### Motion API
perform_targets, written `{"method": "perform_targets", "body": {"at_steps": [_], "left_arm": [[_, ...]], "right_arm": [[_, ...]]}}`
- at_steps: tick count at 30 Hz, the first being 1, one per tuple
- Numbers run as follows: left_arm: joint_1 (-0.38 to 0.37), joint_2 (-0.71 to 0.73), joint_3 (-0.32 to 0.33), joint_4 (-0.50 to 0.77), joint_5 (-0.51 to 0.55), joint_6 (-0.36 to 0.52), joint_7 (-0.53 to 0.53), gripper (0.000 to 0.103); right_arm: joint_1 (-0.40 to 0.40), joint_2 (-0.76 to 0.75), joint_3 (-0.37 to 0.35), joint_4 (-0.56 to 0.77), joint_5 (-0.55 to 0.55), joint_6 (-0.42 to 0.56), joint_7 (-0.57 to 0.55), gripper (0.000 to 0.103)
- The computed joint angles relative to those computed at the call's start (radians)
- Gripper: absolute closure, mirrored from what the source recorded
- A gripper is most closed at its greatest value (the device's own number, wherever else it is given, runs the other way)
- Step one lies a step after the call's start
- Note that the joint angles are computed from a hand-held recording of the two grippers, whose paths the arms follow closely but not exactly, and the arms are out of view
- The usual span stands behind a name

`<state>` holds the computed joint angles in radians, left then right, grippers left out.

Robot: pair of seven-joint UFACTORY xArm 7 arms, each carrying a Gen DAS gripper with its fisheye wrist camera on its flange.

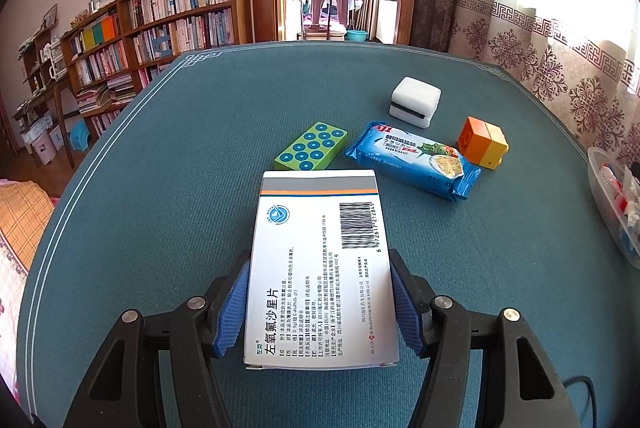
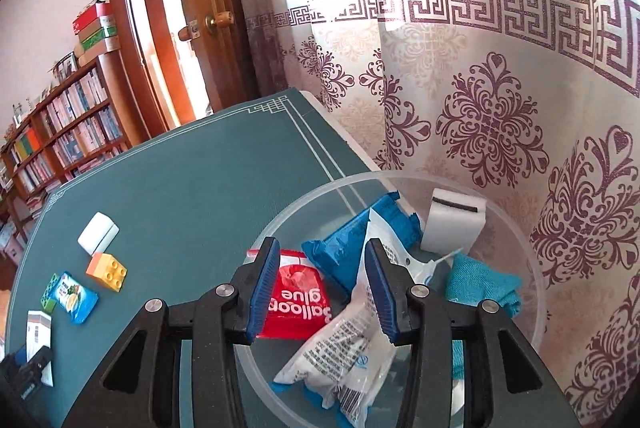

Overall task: Organize objects
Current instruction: 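Open and withdraw the right gripper while left carries the box toward the bowl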

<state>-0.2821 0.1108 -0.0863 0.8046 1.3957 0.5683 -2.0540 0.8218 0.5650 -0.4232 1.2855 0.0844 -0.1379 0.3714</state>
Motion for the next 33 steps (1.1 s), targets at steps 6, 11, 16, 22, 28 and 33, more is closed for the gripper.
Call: {"method": "perform_targets", "body": {"at_steps": [6,11,16,22,28,33], "left_arm": [[-0.006,0.004,-0.004,0.007,-0.012,-0.009,0.014,0.037],[-0.016,0.014,-0.006,0.025,-0.026,-0.032,0.029,0.037],[-0.036,0.039,-0.009,0.066,-0.043,-0.043,0.055,0.037],[-0.077,0.093,-0.004,0.154,-0.064,-0.046,0.113,0.037],[-0.119,0.144,0.013,0.248,-0.082,-0.059,0.175,0.037],[-0.141,0.193,0.032,0.324,-0.122,-0.088,0.238,0.037]], "right_arm": [[-0.014,-0.093,0.039,-0.145,0.026,-0.078,-0.072,0.057],[-0.049,-0.153,0.093,-0.229,0.059,-0.117,-0.143,0.057],[-0.123,-0.194,0.179,-0.286,0.078,-0.145,-0.202,0.057],[-0.22,-0.235,0.285,-0.345,0.082,-0.185,-0.27,0.057],[-0.379,-0.263,0.441,-0.391,0.042,-0.208,-0.292,0.057],[-0.478,-0.28,0.528,-0.424,-0.034,-0.214,-0.278,0.057]]}}
